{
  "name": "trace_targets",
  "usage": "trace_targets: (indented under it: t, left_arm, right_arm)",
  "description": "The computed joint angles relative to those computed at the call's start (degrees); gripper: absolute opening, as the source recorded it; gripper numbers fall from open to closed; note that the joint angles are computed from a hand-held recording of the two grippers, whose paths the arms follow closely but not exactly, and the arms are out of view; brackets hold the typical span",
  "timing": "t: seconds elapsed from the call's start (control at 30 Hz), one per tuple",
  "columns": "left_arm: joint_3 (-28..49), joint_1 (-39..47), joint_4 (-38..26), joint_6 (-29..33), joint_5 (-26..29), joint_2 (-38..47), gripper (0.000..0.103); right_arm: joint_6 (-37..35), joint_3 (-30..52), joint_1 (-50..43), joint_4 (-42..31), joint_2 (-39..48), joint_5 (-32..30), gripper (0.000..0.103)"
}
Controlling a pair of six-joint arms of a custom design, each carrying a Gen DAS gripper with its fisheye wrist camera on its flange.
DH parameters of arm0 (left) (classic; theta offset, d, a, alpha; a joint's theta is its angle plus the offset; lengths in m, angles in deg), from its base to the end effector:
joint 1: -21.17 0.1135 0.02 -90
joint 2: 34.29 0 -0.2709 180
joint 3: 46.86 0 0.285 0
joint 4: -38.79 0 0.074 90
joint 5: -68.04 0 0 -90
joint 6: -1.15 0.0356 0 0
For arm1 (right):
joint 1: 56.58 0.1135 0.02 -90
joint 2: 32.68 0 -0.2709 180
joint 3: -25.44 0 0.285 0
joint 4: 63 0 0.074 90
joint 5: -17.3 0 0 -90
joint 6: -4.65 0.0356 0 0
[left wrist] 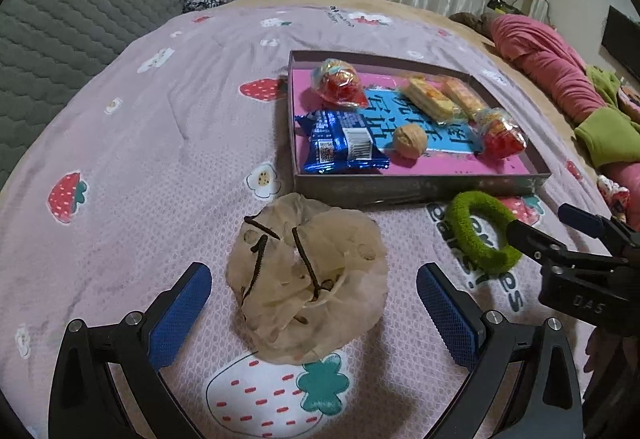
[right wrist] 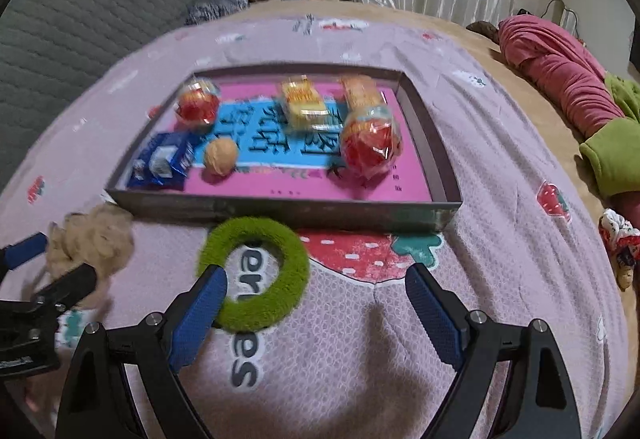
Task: Organize objects
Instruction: 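Grasp the beige scrunchie with left gripper while right gripper grasps the green ring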
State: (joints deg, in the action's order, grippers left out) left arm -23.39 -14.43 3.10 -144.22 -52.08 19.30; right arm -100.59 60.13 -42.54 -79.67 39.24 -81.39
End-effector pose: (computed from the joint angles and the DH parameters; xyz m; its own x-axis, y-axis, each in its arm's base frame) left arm 0.1313 -0.0720 0.0929 -0.6982 -0.3754 -0.6095 -0.4192 0.9046 -0.0770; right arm 0.2191 0.0603 0.1104 -0.6705 -0.4355 -0.6006 -0.5208 0.8529 -0.0371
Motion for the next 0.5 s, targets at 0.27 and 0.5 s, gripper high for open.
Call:
trace_targets:
  t: [0.27, 0.5]
  left_arm:
    - [-1.81, 4.66, 9.66, 4.28, 2.73, 6.06, 0.102]
    - [-3.14, 9.32, 16.39, 7.43, 6.41, 8.34, 0.102]
  right_arm:
    - [0.66, 4.35, 0.31, 4.73, 12.19, -0.07, 0.078]
    - [-0.09, 5.46, 2.54, 6.81, 15.7, 0.76, 0.066]
